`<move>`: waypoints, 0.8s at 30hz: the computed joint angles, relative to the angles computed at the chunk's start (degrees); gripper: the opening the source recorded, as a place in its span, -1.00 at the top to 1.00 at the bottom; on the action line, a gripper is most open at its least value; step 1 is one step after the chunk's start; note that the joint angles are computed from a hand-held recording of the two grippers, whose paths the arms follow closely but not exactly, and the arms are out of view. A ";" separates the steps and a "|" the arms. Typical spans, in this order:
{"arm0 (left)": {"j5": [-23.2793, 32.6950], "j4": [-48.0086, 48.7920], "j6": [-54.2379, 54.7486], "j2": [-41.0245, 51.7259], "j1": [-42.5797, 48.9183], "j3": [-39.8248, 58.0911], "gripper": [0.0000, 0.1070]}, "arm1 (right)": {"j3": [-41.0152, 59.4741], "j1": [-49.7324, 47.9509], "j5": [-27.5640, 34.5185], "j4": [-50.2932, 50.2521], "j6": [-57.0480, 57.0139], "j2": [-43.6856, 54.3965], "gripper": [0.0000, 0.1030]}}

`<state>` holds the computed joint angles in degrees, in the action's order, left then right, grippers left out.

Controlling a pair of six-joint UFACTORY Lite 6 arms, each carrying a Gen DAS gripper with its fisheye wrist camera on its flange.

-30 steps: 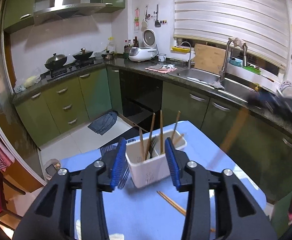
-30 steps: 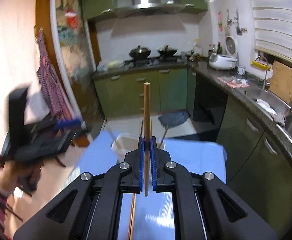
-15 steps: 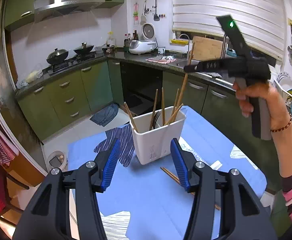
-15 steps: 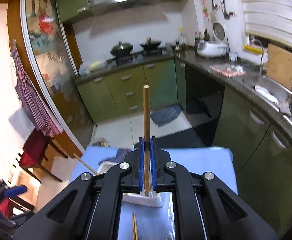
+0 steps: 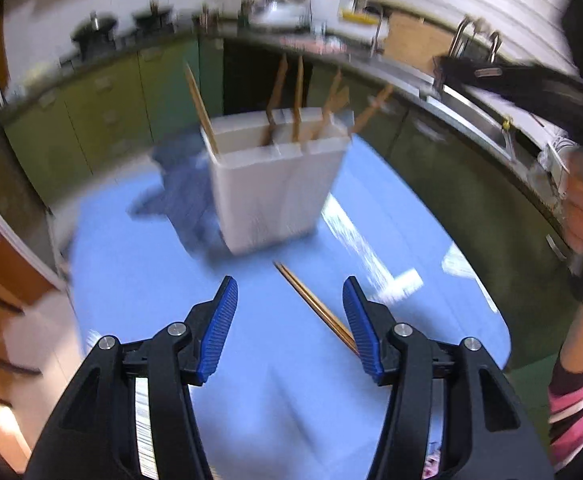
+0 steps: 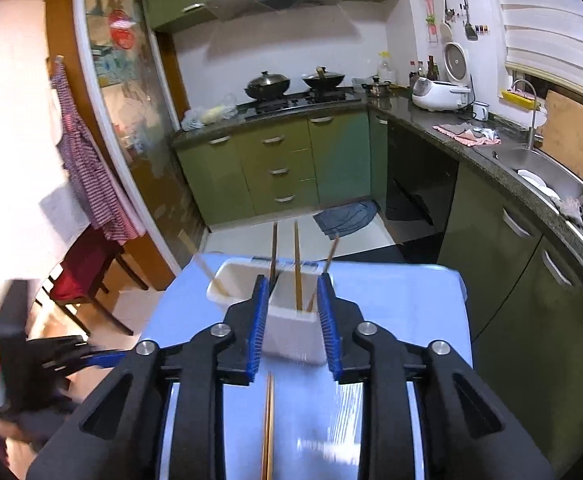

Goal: Organize utensils
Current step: 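Lower both grippers to the last two chopsticks and close each on one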

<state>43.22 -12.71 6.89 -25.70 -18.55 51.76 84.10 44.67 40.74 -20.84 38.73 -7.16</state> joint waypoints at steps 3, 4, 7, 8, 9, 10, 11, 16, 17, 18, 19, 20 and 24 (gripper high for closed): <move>-3.43 2.85 -7.09 4.21 -5.54 -2.62 0.02 | -13.94 3.17 0.50 -2.32 3.51 -11.54 0.46; -4.50 4.48 -9.78 5.48 -7.17 -3.17 0.02 | -17.30 3.87 0.81 -2.45 4.08 -14.19 0.45; -7.05 4.38 -14.02 11.99 -9.07 -2.90 0.08 | -27.22 3.76 1.71 -1.40 4.41 -21.52 0.39; -7.52 3.19 -14.01 14.32 -9.13 -2.43 0.17 | -30.46 2.90 1.71 -0.32 3.65 -23.94 0.39; -7.83 3.08 -15.08 16.97 -9.48 -1.76 0.23 | -32.93 1.84 1.68 0.62 2.87 -25.81 0.39; -8.32 3.15 -16.06 19.17 -9.75 -1.11 0.26 | -35.88 0.72 1.88 1.52 2.02 -28.21 0.39; -8.73 3.07 -16.79 20.56 -10.05 -1.06 0.33 | -38.29 -0.65 1.77 2.93 0.53 -30.32 0.39; -9.77 4.40 -21.15 27.87 -11.25 1.60 0.46 | -46.66 -8.49 0.98 11.45 -9.42 -38.92 0.39; -9.69 4.95 -21.95 29.05 -11.33 2.33 0.49 | -47.47 -9.63 0.85 12.79 -11.12 -39.52 0.39; -9.81 4.92 -22.40 30.50 -11.51 3.03 0.50 | -47.26 -10.71 0.66 14.03 -12.74 -39.16 0.39; -9.82 5.43 -23.18 31.57 -11.74 3.75 0.50 | -47.93 -11.30 0.57 14.91 -13.77 -39.58 0.39; -9.80 6.14 -24.22 32.49 -12.13 4.46 0.50 | -48.16 -11.79 0.32 15.61 -14.67 -39.39 0.39; -9.51 8.50 -27.45 35.53 -12.95 6.57 0.50 | -49.63 -13.23 -0.71 18.61 -18.01 -39.19 0.39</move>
<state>33.70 -4.20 -20.55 9.83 -31.50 58.33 34.47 31.43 40.03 -2.23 20.71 -46.34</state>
